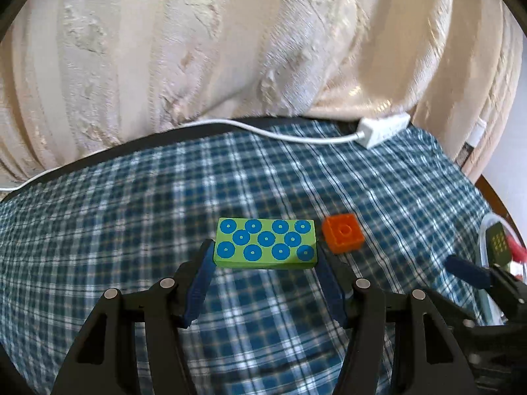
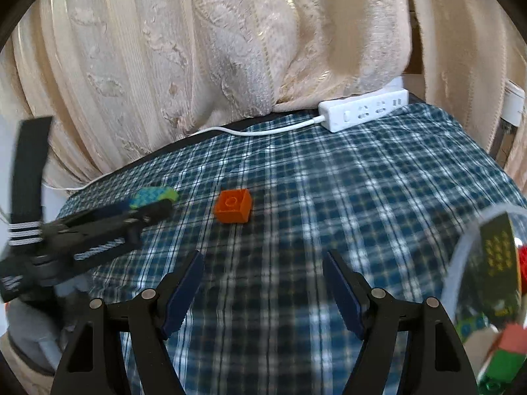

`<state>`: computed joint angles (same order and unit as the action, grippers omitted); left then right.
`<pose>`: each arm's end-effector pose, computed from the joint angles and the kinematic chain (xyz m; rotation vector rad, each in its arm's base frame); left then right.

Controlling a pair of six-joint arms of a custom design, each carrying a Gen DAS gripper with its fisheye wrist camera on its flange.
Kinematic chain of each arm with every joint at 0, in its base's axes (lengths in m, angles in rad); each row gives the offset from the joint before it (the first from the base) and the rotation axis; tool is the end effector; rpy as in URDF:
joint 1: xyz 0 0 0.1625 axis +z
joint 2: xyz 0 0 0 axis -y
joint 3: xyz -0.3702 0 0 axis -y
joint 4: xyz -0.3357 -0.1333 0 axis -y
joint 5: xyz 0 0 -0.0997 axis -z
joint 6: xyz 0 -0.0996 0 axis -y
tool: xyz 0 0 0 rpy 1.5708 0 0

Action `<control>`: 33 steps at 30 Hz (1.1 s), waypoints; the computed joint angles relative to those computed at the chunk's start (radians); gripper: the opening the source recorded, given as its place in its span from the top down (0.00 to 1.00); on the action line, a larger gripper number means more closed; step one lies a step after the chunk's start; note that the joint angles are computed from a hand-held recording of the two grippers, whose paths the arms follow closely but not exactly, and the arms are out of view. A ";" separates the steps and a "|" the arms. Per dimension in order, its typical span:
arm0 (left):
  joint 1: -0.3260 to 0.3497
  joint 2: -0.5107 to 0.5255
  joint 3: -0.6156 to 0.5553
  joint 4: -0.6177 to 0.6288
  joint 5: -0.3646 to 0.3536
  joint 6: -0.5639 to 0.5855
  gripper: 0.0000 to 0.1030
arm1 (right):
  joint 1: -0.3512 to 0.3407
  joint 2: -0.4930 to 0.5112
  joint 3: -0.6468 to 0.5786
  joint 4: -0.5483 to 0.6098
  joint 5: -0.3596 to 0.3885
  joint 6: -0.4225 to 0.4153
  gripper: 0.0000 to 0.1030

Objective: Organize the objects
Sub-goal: 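Grasp the green blue-dotted brick with the left tool while the right tool grasps the orange brick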

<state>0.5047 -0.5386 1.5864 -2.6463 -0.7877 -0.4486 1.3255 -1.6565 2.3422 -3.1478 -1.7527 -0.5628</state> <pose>-0.4155 -0.4621 -0.0062 0.7438 2.3791 -0.7321 0.0227 -0.3840 0.3348 0.2824 -2.4401 0.9899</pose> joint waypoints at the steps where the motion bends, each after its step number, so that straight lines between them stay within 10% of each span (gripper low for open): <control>1: 0.001 -0.007 0.004 -0.004 0.005 -0.003 0.41 | 0.014 0.021 -0.013 -0.004 -0.014 0.000 0.24; 16: 0.014 -0.056 0.023 0.012 0.035 -0.062 0.41 | 0.118 0.307 -0.199 -0.026 -0.153 0.000 0.35; 33: 0.016 -0.042 0.005 0.035 0.015 -0.056 0.41 | 0.115 0.331 -0.213 -0.032 -0.184 0.010 0.66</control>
